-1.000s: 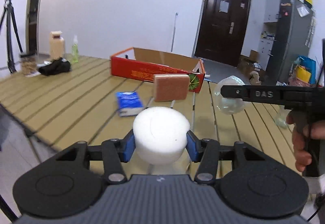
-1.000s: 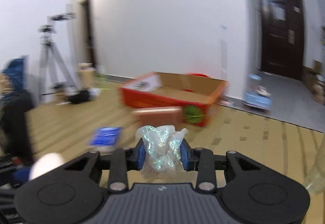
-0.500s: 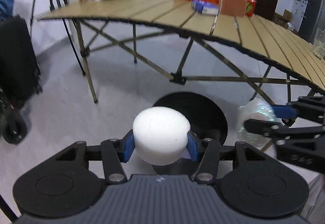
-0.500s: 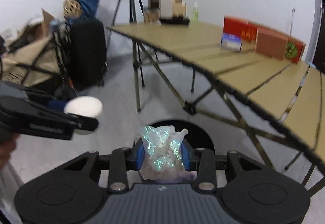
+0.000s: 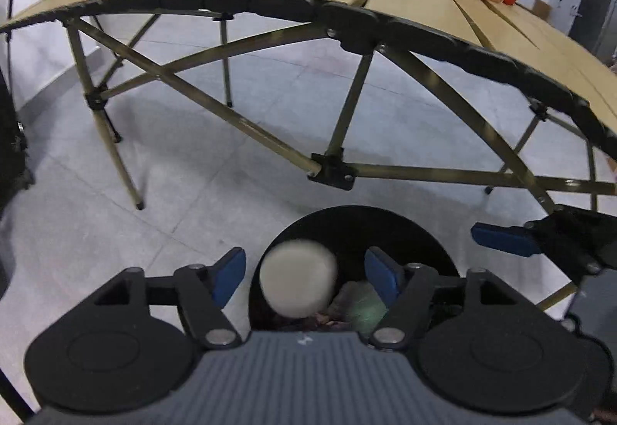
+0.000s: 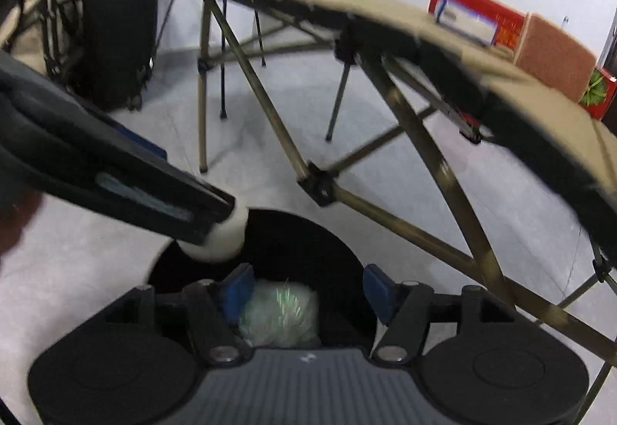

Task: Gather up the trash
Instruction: 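Carry both items over the black bin and open both tools, then raise both tools back toward the table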

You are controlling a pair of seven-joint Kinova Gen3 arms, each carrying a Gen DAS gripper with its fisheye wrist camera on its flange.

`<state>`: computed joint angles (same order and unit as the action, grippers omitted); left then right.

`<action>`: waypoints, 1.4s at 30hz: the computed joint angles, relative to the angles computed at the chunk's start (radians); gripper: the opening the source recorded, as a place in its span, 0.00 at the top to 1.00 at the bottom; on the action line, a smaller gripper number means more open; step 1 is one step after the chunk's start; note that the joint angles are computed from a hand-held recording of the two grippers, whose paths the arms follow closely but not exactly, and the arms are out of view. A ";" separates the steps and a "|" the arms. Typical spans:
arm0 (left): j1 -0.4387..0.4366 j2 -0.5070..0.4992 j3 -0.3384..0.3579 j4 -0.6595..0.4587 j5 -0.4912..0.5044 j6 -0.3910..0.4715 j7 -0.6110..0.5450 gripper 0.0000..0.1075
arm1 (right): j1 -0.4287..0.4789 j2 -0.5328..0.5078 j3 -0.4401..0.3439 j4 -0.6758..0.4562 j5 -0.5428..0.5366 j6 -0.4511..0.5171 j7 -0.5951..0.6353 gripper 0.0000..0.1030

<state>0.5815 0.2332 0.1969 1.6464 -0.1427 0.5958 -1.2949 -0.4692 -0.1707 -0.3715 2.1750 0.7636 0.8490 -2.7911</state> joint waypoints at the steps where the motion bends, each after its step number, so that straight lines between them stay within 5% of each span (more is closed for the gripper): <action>1: 0.001 0.000 -0.008 0.007 0.006 -0.020 -0.007 0.28 | 0.006 -0.001 0.013 0.002 -0.010 -0.007 0.006 0.36; 14: 0.003 0.044 -0.025 -0.004 -0.039 0.025 -0.008 0.26 | 0.004 0.033 0.044 -0.016 -0.111 -0.019 0.145 0.30; 21: 0.004 -0.006 -0.013 0.018 -0.041 0.012 0.003 0.25 | -0.006 -0.004 0.005 -0.040 -0.091 0.037 0.117 0.29; 27: 0.054 -0.108 -0.008 0.075 -0.164 0.013 0.110 0.23 | -0.013 -0.082 -0.044 -0.061 -0.115 0.089 0.097 0.28; 34: -0.004 -0.284 0.079 0.191 -0.183 -0.056 0.168 0.18 | 0.011 -0.255 -0.154 -0.090 -0.194 0.148 0.107 0.28; 39: -0.222 -0.398 0.275 0.273 -0.238 -0.184 0.297 0.15 | 0.035 -0.449 -0.095 -0.108 -0.282 0.075 0.139 0.28; 42: -0.361 -0.428 0.383 0.279 -0.336 -0.291 0.419 0.12 | 0.134 -0.527 -0.088 -0.130 -0.218 0.011 0.095 0.26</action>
<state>0.2204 -0.1947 0.5803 1.9252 -0.4782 0.3052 -0.8756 -0.3355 -0.6975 -0.4592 2.0453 0.5456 0.8599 -2.6957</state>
